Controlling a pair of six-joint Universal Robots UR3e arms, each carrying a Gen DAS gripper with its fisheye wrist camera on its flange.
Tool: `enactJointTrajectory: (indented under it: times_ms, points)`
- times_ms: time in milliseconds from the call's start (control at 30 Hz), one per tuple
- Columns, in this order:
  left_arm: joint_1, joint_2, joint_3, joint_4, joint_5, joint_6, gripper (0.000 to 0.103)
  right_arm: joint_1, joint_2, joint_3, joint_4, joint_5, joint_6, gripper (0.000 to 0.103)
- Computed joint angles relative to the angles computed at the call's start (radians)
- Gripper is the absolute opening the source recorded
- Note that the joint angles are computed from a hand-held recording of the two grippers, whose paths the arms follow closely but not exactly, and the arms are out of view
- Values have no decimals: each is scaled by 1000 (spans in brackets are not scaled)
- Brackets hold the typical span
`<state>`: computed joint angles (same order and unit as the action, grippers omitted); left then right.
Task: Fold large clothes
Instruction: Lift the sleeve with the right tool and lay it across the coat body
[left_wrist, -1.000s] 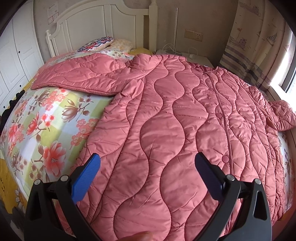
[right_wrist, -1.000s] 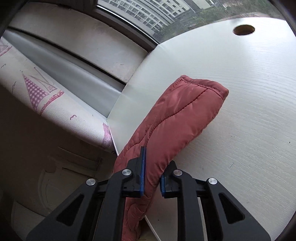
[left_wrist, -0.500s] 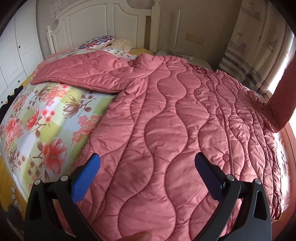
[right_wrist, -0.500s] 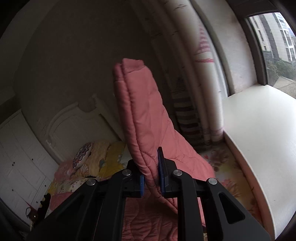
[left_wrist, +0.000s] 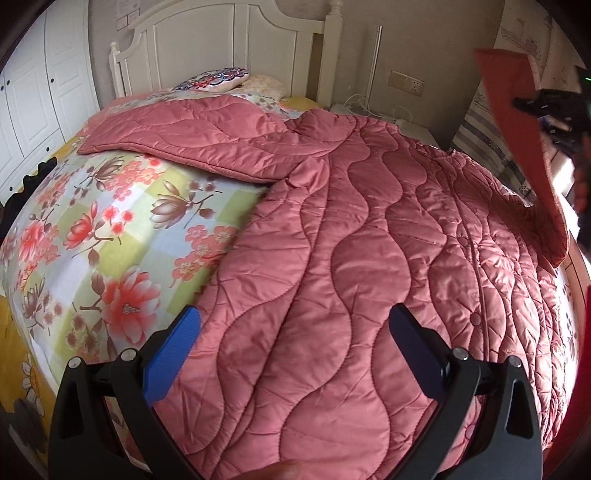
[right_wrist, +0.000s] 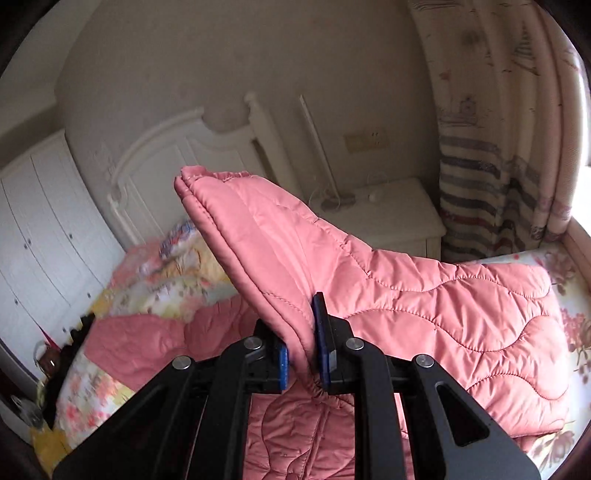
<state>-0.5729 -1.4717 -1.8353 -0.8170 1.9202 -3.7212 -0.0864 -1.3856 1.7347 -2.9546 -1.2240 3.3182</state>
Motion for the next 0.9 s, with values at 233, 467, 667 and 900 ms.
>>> enactJointTrajectory:
  times_ms: [233, 467, 667, 900]
  points:
    - [10, 7, -4, -5, -1, -7, 101, 200, 264, -165, 73, -187, -24, 17]
    - [0, -6, 8, -6, 3, -6, 101, 269, 395, -251, 186, -297, 12, 19]
    - [3, -4, 11, -10, 15, -12, 101, 331, 309, -220, 258, -439, -72, 21]
    - [8, -2, 8, -2, 8, -5, 101, 175, -48, 73, 195, -266, -165, 28]
